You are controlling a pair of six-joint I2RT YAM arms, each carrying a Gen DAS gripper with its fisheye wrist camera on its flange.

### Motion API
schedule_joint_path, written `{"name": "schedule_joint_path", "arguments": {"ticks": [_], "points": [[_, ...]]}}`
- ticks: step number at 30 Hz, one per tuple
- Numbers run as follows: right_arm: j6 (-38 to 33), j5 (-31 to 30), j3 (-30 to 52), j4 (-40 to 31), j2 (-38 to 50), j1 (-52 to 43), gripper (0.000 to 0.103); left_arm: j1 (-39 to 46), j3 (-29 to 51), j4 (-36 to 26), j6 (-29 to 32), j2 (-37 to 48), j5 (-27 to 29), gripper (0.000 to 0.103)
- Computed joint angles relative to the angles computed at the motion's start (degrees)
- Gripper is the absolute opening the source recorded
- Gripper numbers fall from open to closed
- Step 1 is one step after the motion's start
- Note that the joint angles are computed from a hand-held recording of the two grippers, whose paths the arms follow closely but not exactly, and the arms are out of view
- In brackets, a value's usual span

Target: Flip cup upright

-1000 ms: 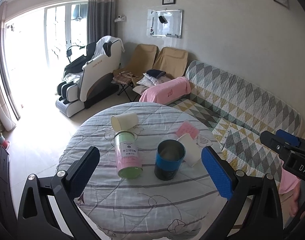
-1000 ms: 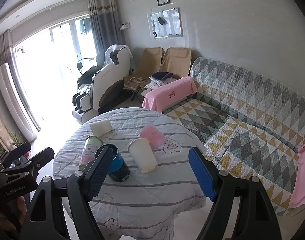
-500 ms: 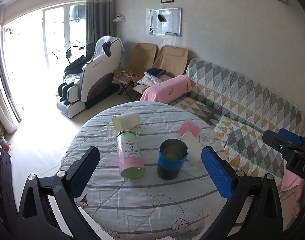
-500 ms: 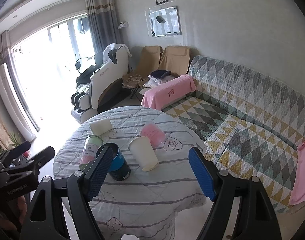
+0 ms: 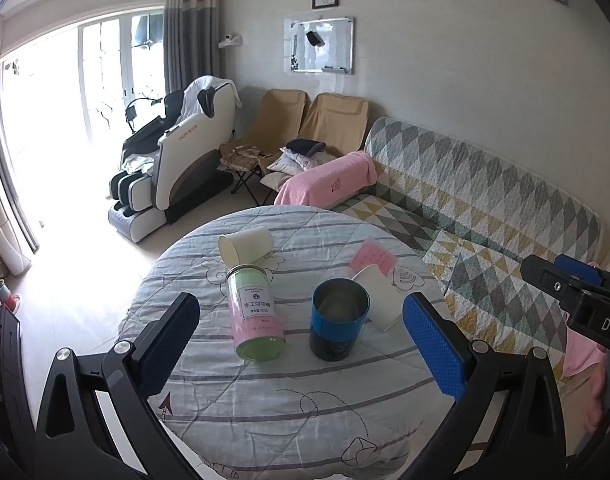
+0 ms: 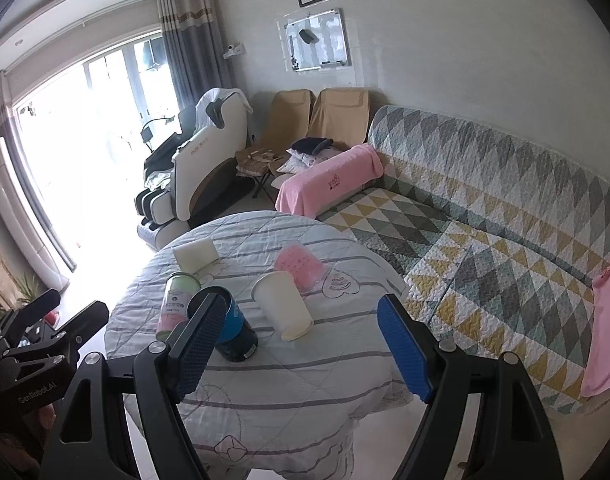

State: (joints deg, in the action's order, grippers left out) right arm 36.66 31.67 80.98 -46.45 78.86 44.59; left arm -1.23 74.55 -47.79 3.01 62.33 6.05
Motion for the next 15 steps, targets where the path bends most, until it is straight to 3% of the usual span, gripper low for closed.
{"name": "schedule_joint_path", "arguments": {"ticks": [15], "points": [[0.08, -0.01, 0.64, -0.78, -0.02, -0.26, 0.08, 0.97, 0.98, 0.03, -0.15, 0.99, 1.23, 0.103]]}}
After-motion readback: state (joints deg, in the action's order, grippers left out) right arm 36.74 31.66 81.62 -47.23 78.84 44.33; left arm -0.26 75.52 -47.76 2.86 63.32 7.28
